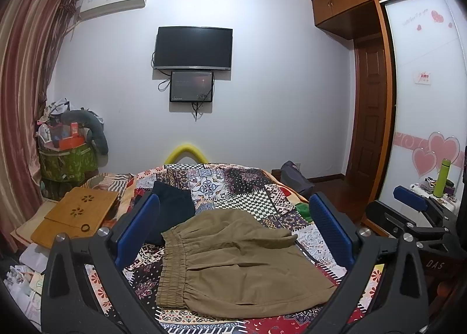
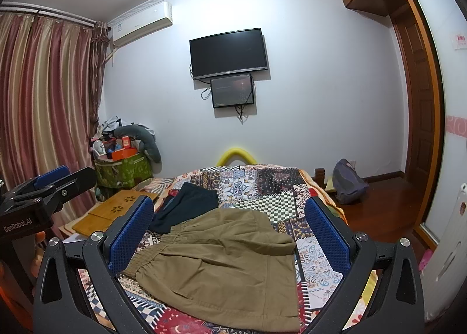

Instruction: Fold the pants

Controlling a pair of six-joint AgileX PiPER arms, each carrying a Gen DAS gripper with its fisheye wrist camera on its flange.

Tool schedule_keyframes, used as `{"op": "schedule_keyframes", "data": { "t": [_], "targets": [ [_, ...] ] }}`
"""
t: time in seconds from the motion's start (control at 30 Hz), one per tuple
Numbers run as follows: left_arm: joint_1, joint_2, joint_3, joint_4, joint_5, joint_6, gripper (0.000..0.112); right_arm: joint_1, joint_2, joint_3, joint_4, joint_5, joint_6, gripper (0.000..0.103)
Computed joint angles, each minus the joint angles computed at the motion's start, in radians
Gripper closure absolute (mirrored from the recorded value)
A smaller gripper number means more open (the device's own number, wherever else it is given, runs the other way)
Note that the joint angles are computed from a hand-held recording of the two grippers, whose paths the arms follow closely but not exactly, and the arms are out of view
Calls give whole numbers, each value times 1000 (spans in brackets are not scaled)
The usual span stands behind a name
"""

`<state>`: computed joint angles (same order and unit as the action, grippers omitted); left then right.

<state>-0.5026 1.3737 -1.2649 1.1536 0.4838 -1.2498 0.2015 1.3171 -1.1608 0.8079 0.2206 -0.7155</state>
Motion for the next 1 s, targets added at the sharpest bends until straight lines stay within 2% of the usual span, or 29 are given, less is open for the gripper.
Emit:
{"op": "schedule_keyframes", "data": {
  "t": [0.2,0.27,0.4,0.5,0.6,0.77,0.87,1.0],
  "targets": [
    [32,53,-45,-50,15,46,9,-24,54,-38,38,30,-31,0],
    [69,85,-73,-138,-8,124,9,-31,82,-52,36,34,-33,0],
    [137,168,-145,-296,-21,268,9,-37,167,-98,-91,33,60,0],
    [189,255,-230,-419,8,392,9,-50,258,-157,-254,52,196,0],
    [243,348,-325,-539,38,519,9,-69,319,-194,-318,74,248,1],
    [320,533,-540,-704,138,724,9,-99,439,-301,-415,169,314,6],
    [361,662,-703,-814,217,881,9,-125,536,-410,-439,274,343,12],
    [402,837,-940,-902,353,1005,9,-155,677,-578,-448,422,361,17]
  ]
}}
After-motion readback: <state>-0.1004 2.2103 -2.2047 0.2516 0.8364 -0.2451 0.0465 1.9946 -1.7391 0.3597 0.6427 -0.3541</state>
